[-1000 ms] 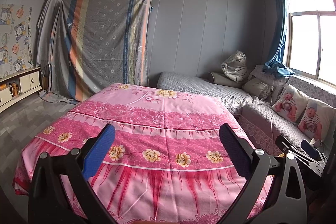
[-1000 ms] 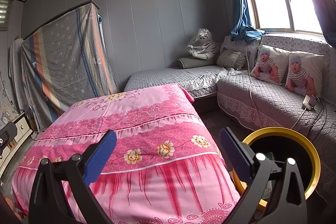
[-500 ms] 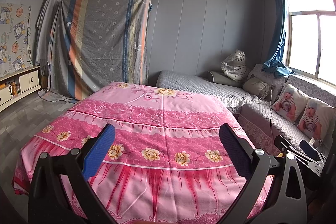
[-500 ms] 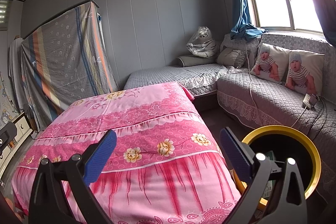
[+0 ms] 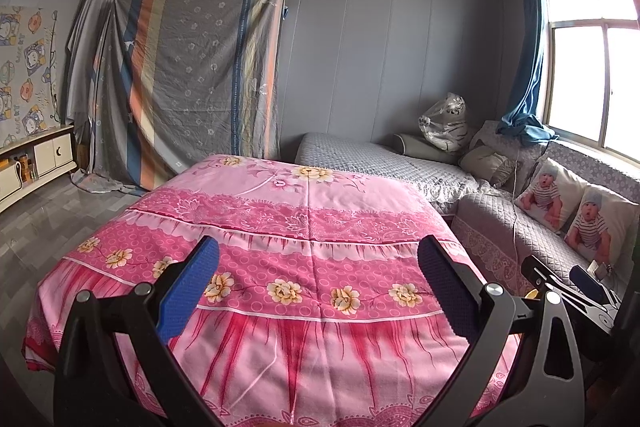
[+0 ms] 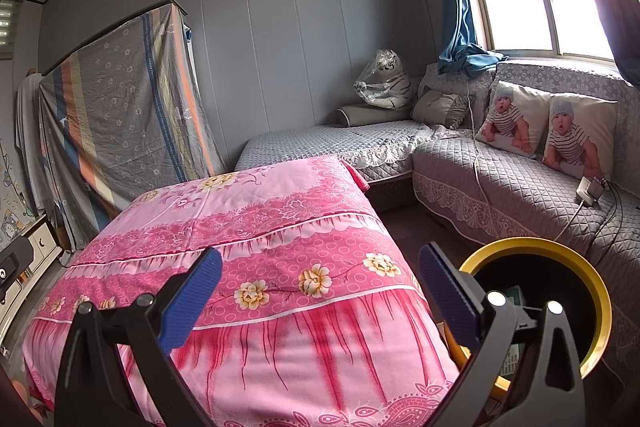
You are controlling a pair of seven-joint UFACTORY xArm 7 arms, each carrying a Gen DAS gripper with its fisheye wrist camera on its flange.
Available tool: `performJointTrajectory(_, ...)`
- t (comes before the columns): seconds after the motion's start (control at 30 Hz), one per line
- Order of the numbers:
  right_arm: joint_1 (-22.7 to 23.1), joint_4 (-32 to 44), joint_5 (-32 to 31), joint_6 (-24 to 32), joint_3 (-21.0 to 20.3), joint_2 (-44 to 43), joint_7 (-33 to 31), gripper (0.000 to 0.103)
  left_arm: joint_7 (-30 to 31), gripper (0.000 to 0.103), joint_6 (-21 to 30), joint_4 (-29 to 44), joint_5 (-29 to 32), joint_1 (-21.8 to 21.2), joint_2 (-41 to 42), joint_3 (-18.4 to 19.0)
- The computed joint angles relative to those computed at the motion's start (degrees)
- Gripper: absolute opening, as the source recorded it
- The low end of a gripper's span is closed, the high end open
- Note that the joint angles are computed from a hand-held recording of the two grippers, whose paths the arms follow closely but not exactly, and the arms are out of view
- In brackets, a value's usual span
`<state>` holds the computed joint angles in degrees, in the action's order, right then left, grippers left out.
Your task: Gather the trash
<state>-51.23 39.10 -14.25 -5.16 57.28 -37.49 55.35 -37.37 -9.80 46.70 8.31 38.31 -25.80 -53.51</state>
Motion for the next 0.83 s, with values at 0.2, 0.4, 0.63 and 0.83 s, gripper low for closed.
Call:
performJointTrajectory(0.2, -0.1, 0.0, 0.1, 0.1, 0.1, 0.0, 0.1, 0.095, 0.4, 0.095, 0.0, 0.0, 0.1, -0.4, 0.4, 0.4)
performJointTrajectory(0.4, -0.1, -0.1, 0.1, 0.1, 0.1, 0.0, 0.1, 0.095, 1.5, 0.095, 0.4, 0.2, 0.4, -1.6, 1.9, 1.2)
performJointTrajectory(0.63, 0.1, 0.0, 0.1, 0.3, 0.0, 0.1, 0.2, 0.095, 0.4, 0.095, -0.2, -0.1, -0.7, -1.3, 1.3, 1.1)
performJointTrajectory(0.83, -0.3, -0.3, 0.2, -0.2, 0.4, -0.2, 0.4, 0.095, 0.8, 0.095, 0.2, 0.1, -0.3, -1.7, 1.6, 1.5)
